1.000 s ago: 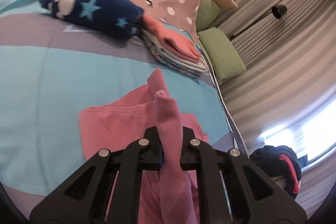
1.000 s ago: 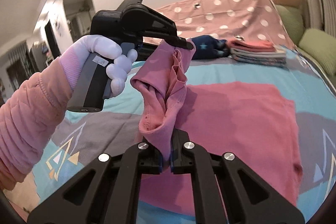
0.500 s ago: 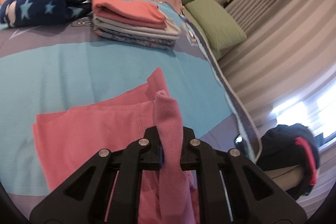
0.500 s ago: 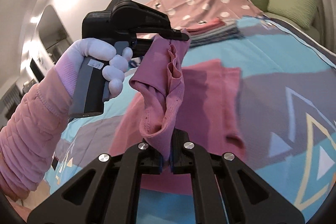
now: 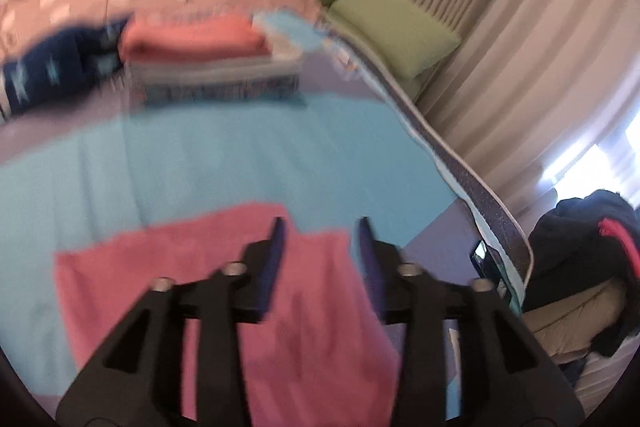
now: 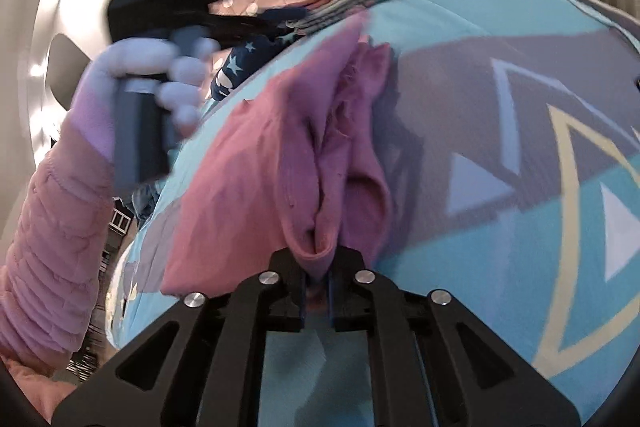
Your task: Fold small clothes
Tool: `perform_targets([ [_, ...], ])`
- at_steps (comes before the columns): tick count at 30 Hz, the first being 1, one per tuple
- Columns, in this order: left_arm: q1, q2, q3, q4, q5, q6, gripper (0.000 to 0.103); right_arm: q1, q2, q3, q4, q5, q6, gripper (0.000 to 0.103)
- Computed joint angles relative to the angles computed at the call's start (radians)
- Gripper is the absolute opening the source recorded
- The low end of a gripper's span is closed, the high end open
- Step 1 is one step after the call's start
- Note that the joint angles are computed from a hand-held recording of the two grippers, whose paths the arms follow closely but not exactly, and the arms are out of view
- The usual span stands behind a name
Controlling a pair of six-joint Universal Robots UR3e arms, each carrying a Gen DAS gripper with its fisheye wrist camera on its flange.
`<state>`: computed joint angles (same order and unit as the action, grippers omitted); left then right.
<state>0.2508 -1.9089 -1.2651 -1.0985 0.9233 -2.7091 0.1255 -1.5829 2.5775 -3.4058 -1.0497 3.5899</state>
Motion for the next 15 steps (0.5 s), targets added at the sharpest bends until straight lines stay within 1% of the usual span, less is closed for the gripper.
perform_targets([
  [1, 0.025, 0.055, -0.060, 0.046, -0.008, 0.037, 0.052, -0.008, -0.010, 0.010, 0.002, 0.010, -0.005, 0.008],
  [3, 0.071, 0.132, -0.153, 0.092, -0.019, 0.090, 0.058, -0.010, -0.047, 0.023, 0.025, 0.007, -0.018, 0.008],
  [4, 0.099, 0.167, -0.195, 0.098, -0.021, 0.114, 0.060, -0.007, -0.064, 0.025, 0.039, 0.000, -0.025, 0.009],
  [6, 0.175, 0.245, -0.288, 0.067, -0.028, 0.186, 0.061, -0.004, -0.084, 0.016, 0.070, -0.010, -0.034, 0.010],
  [7, 0.229, 0.300, -0.359, 0.047, -0.032, 0.244, 0.062, -0.006, -0.103, 0.017, 0.090, -0.012, -0.042, 0.010],
  [8, 0.261, 0.335, -0.407, 0.046, -0.029, 0.279, 0.063, -0.006, -0.123, 0.016, 0.114, -0.015, -0.048, 0.011],
  [9, 0.305, 0.378, -0.465, 0.045, -0.029, 0.326, 0.063, -0.010, -0.144, 0.019, 0.135, -0.018, -0.055, 0.013],
  [11, 0.396, 0.476, -0.591, 0.038, -0.036, 0.424, 0.065, -0.008, -0.188, 0.013, 0.183, -0.038, -0.064, 0.022],
  [12, 0.440, 0.522, -0.643, 0.013, -0.045, 0.477, 0.066, -0.019, -0.197, 0.013, 0.195, -0.034, -0.072, 0.029],
  [13, 0.484, 0.560, -0.679, -0.025, -0.055, 0.530, 0.069, -0.014, -0.209, 0.006, 0.205, -0.046, -0.069, 0.032],
  [15, 0.551, 0.636, -0.757, -0.078, -0.058, 0.618, 0.071, -0.006, -0.204, -0.009, 0.183, -0.063, -0.056, 0.032],
])
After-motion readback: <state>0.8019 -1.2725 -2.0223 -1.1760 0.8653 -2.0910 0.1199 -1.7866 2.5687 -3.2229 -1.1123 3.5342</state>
